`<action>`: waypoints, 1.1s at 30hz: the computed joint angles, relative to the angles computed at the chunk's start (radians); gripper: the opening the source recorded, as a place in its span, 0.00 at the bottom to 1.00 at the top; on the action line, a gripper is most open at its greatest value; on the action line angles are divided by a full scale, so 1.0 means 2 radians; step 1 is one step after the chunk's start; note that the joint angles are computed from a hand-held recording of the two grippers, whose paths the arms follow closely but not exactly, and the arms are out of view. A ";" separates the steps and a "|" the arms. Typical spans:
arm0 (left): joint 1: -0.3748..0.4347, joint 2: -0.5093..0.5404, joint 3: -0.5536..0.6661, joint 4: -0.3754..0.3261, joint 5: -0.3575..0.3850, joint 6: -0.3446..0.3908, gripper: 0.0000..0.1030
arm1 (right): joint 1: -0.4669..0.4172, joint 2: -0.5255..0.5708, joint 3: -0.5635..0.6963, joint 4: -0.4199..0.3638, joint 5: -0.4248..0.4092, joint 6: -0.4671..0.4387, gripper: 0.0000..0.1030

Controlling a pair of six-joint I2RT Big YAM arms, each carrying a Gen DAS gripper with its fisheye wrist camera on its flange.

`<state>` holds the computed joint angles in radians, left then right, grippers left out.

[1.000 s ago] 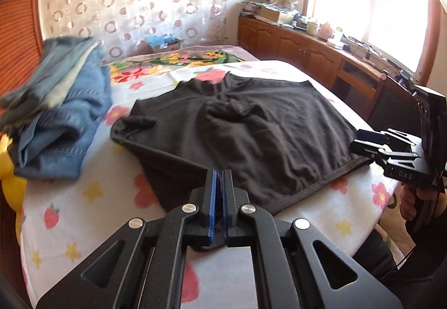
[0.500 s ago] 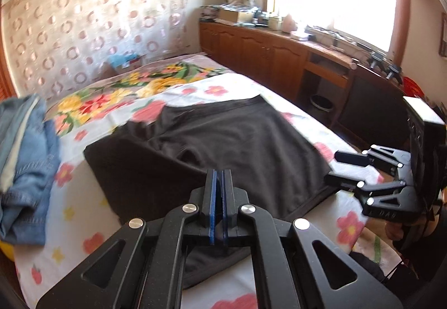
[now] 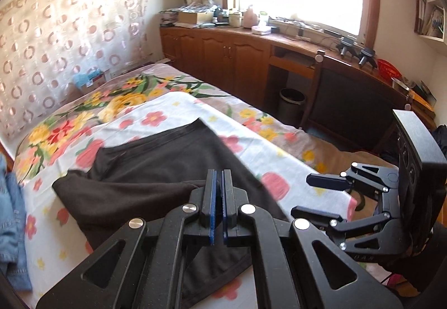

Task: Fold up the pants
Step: 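Lift the pants hem with the left gripper and fold it over the pants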

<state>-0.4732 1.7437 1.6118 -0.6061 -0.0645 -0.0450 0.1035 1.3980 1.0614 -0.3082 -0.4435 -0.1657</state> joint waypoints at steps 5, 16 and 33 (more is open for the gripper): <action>0.000 0.010 0.023 -0.009 0.001 -0.008 0.04 | -0.007 -0.004 -0.003 0.002 -0.005 -0.002 0.50; 0.002 0.000 0.013 -0.005 -0.016 -0.012 0.27 | -0.004 0.002 0.001 0.002 -0.005 0.001 0.50; 0.055 -0.050 -0.123 0.052 -0.038 -0.056 0.79 | 0.029 0.051 0.044 -0.020 -0.018 -0.005 0.32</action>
